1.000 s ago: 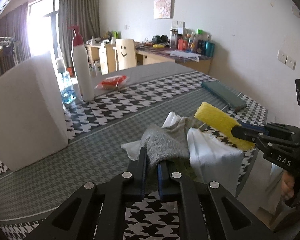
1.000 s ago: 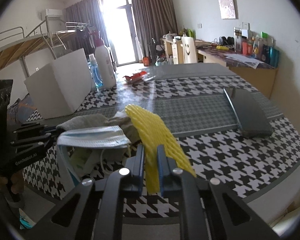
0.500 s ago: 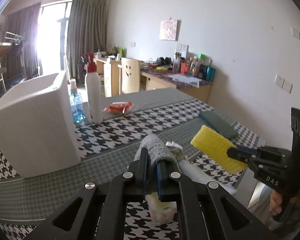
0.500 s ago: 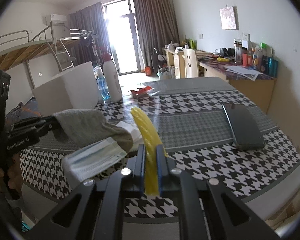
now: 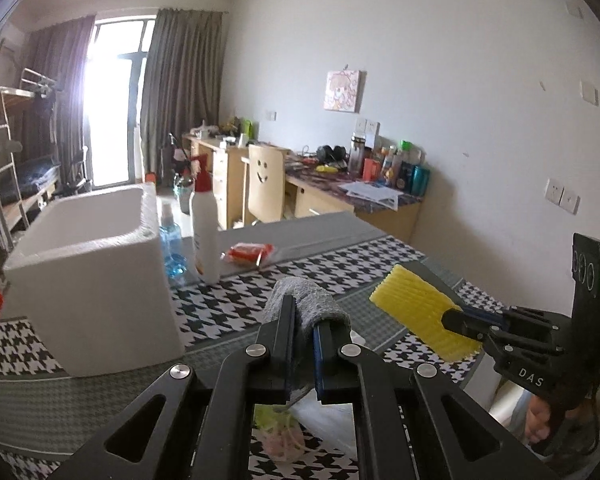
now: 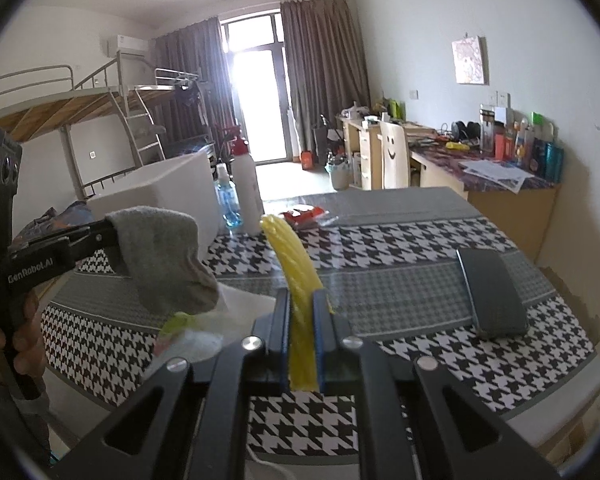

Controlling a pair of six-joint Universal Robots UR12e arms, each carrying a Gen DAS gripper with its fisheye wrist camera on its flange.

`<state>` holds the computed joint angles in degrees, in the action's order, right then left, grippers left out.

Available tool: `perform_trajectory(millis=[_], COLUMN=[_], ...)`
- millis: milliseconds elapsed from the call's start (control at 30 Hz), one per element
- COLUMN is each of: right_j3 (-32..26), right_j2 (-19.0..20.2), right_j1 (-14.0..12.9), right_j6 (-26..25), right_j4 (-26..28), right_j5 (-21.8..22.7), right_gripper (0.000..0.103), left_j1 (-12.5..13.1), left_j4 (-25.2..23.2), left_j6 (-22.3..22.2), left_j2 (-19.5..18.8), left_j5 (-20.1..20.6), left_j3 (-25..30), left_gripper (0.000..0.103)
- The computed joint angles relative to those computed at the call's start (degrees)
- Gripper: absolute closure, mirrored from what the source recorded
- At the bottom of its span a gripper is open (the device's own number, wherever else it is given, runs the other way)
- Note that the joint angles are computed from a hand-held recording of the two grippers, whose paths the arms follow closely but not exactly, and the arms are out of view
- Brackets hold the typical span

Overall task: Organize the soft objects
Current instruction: 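Lift the yellow mesh sleeve with the right gripper while the left gripper grasps the grey cloth, then carry the grey cloth with the left gripper into the white foam box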

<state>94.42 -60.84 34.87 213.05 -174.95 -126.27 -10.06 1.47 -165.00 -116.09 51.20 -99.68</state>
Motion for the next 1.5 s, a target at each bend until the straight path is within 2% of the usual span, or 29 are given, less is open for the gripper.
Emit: perform_trajectory(millis=[433,1033,1500], right_j3=[-2.33,-5.62,-8.10], right_j2=[0.93,2.69,3.54], right_j1=[0.01,-0.74,-1.49], right_j6=[-4.50,-9.31,-11.15], right_j4=[-2.52,-5.43,-5.24], right_j5=[1.24,4.90,7.59], right_gripper=[0.090,0.090,0.090], left_j1=[0.89,1.43,1.26], left_j4=[3.12,8.79,8.69], left_j6=[-3.18,-5.20,-4.65], left_j2=[0.41,0.80,0.79], left_j5=[0.85,5.65,8.38], left_j3=[0.49,0.58,2.06], left_gripper=[0.095,0.095,0.095])
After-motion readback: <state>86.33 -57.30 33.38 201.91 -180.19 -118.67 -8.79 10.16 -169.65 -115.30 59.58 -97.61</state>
